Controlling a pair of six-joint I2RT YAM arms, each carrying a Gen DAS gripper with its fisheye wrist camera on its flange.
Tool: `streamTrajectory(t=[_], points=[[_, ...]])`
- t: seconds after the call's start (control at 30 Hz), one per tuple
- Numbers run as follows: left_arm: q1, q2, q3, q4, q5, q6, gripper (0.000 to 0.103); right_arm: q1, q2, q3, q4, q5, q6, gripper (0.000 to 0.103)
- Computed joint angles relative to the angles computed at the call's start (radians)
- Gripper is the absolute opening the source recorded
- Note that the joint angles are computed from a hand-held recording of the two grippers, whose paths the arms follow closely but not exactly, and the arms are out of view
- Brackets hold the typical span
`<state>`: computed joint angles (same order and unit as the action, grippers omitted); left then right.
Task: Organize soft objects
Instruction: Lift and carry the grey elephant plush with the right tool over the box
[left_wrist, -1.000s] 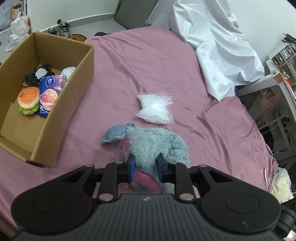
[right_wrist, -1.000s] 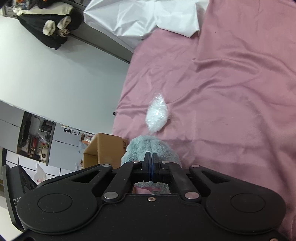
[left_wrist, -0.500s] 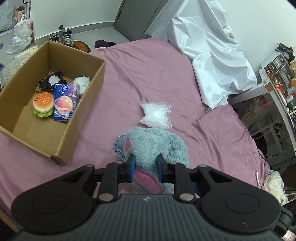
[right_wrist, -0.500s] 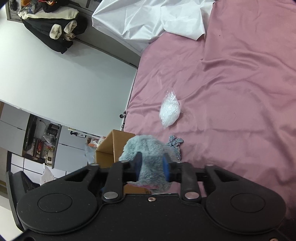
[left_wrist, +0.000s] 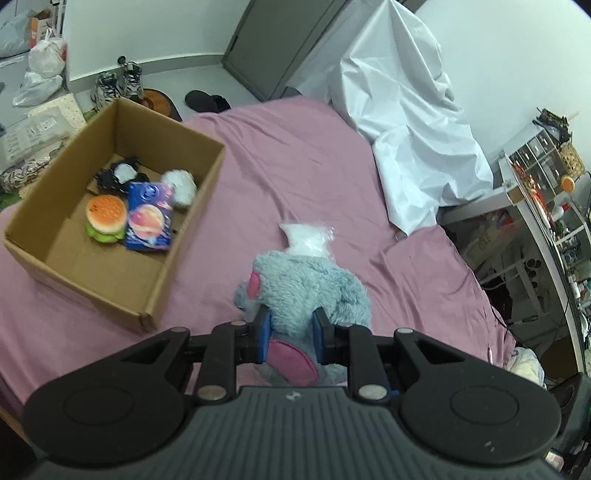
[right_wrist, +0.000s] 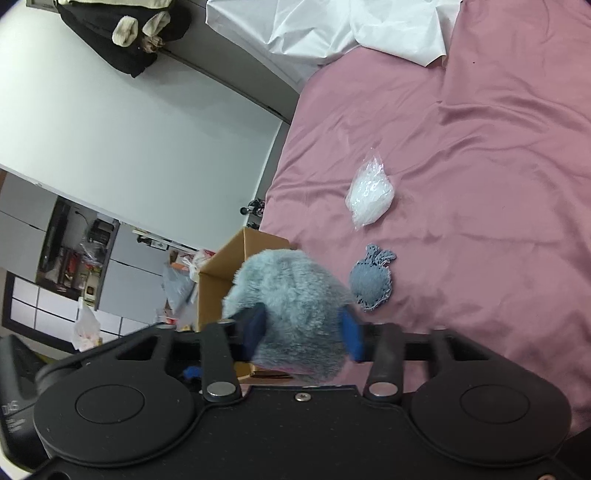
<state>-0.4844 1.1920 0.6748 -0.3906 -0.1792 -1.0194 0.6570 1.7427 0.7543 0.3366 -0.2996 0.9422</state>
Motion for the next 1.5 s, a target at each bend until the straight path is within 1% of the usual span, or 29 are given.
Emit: streamTrajectory(t=[0.07, 0.17, 0.3, 0.63, 0.97, 1.23, 1.5], points=[[0.022, -0.032, -0.014, -0.007, 0.012, 0.010, 0.022, 0.014, 0.004, 0.005, 0.012, 0.006, 0.009, 0.031], [0.042, -0.079, -0.022, -0.032, 0.007, 0.034, 0.022, 0.043, -0.003, 0.031, -0.013, 0.034, -0.007, 0.029], [0.085, -0.135, -0.022, -0.068, 0.017, 0.067, 0.022, 0.081, -0.001, 0.072, -0.032, 0.068, -0.009, 0.028], [0.231, -0.248, -0.028, -0.142, 0.090, 0.166, 0.022, 0.159, 0.033, 0.183, -0.087, 0.122, -0.009, 0.029], [0.367, -0.297, -0.040, -0.168, 0.178, 0.251, 0.022, 0.211, 0.084, 0.281, -0.141, 0.162, -0.005, 0.029], [0.522, -0.328, -0.068, -0.182, 0.282, 0.337, 0.022, 0.259, 0.142, 0.379, -0.207, 0.204, -0.026, 0.029], [0.672, -0.306, -0.078, -0.179, 0.380, 0.420, 0.022, 0.293, 0.222, 0.495, -0.271, 0.220, -0.037, 0.029]])
